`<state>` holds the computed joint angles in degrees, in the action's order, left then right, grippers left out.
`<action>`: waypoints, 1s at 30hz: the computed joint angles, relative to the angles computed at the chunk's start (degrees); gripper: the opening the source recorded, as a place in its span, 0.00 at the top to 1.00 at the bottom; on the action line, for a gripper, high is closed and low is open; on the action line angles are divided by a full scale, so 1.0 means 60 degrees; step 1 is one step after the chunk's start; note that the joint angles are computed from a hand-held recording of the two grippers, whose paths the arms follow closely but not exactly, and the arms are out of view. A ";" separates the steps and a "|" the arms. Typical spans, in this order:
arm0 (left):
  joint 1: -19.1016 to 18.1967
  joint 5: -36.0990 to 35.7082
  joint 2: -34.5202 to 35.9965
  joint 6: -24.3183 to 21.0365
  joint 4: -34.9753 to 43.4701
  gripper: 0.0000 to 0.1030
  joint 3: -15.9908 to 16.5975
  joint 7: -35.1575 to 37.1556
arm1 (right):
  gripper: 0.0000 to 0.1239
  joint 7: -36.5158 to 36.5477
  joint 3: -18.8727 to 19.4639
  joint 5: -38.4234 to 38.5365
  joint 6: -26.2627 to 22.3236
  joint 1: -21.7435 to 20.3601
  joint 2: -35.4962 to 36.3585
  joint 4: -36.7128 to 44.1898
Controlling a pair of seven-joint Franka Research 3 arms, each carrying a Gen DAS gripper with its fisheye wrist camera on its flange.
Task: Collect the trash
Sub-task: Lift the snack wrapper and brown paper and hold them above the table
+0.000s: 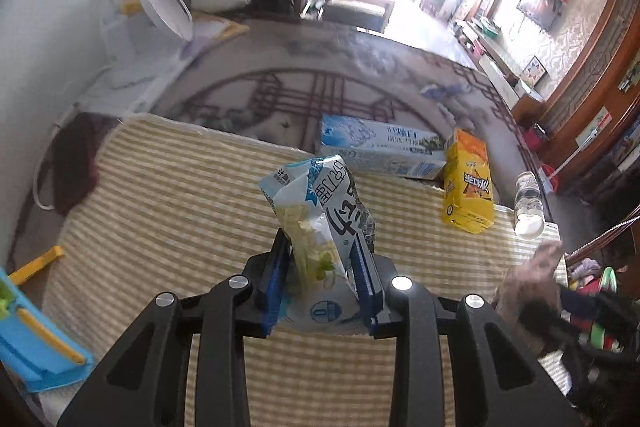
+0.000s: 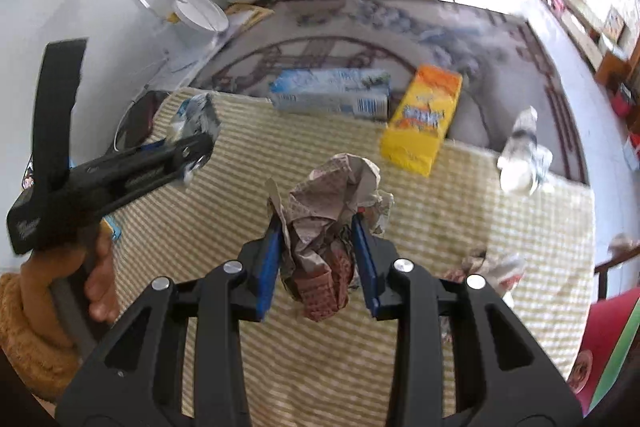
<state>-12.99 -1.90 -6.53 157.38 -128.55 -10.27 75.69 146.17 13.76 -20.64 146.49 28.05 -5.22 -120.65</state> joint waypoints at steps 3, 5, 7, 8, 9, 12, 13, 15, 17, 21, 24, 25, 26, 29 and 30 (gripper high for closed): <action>0.0122 0.0572 -0.0382 0.0187 -0.0275 0.72 -0.0040 -0.0255 | 0.72 0.0112 0.0001 -0.0188 0.0064 -0.0055 -0.0093 0.0018; 0.0118 0.0697 -0.0600 0.0225 -0.0389 0.72 -0.0020 -0.0376 | 0.72 0.0206 0.0035 -0.0329 0.0079 -0.0092 -0.0203 -0.0017; 0.0098 0.0813 -0.0664 0.0259 -0.0388 0.71 -0.0003 -0.0452 | 0.71 0.0306 0.0081 -0.0423 0.0111 -0.0127 -0.0307 -0.0077; 0.0083 0.0869 -0.0726 0.0272 -0.0417 0.71 0.0000 -0.0474 | 0.71 0.0363 0.0110 -0.0466 0.0123 -0.0148 -0.0373 -0.0114; 0.0063 0.0921 -0.0806 0.0288 -0.0453 0.71 0.0004 -0.0481 | 0.71 0.0431 0.0146 -0.0515 0.0133 -0.0170 -0.0417 -0.0142; -0.0028 0.0972 -0.0969 0.0379 -0.0562 0.71 0.0015 -0.0534 | 0.71 0.0607 0.0276 -0.0710 0.0086 -0.0235 -0.0603 -0.0230; -0.0063 0.0980 -0.1003 0.0420 -0.0605 0.71 0.0009 -0.0563 | 0.71 0.0618 0.0320 -0.0767 0.0020 -0.0248 -0.0629 -0.0222; -0.0146 0.0956 -0.1121 0.0455 -0.0728 0.71 0.0025 -0.0568 | 0.71 0.0588 0.0408 -0.0861 -0.0123 -0.0236 -0.0704 -0.0240; -0.0262 0.0866 -0.1239 0.0435 -0.0844 0.71 0.0063 -0.0510 | 0.71 0.0609 0.0454 -0.0842 -0.0107 -0.0222 -0.0807 -0.0320; -0.0346 0.0929 -0.1442 0.0422 -0.1002 0.70 0.0039 -0.0596 | 0.71 0.0684 0.0561 -0.0867 -0.0095 -0.0274 -0.1041 -0.0479; -0.0368 0.1028 -0.1582 0.0419 -0.1091 0.70 0.0012 -0.0720 | 0.71 0.0777 0.0652 -0.0876 -0.0073 -0.0348 -0.1232 -0.0617; -0.0375 0.1063 -0.1622 0.0420 -0.1117 0.70 0.0005 -0.0757 | 0.71 0.0813 0.0681 -0.0874 -0.0053 -0.0375 -0.1299 -0.0671; -0.0373 0.1118 -0.1688 0.0424 -0.1171 0.70 -0.0011 -0.0808 | 0.71 0.0825 0.0704 -0.0854 -0.0029 -0.0398 -0.1359 -0.0725; -0.0401 0.1190 -0.1813 0.0366 -0.1257 0.70 -0.0021 -0.0940 | 0.71 0.0790 0.0782 -0.0768 0.0013 -0.0441 -0.1475 -0.0842; -0.0417 0.1199 -0.1828 0.0355 -0.1260 0.70 -0.0010 -0.0963 | 0.71 0.0768 0.0802 -0.0738 0.0029 -0.0453 -0.1524 -0.0881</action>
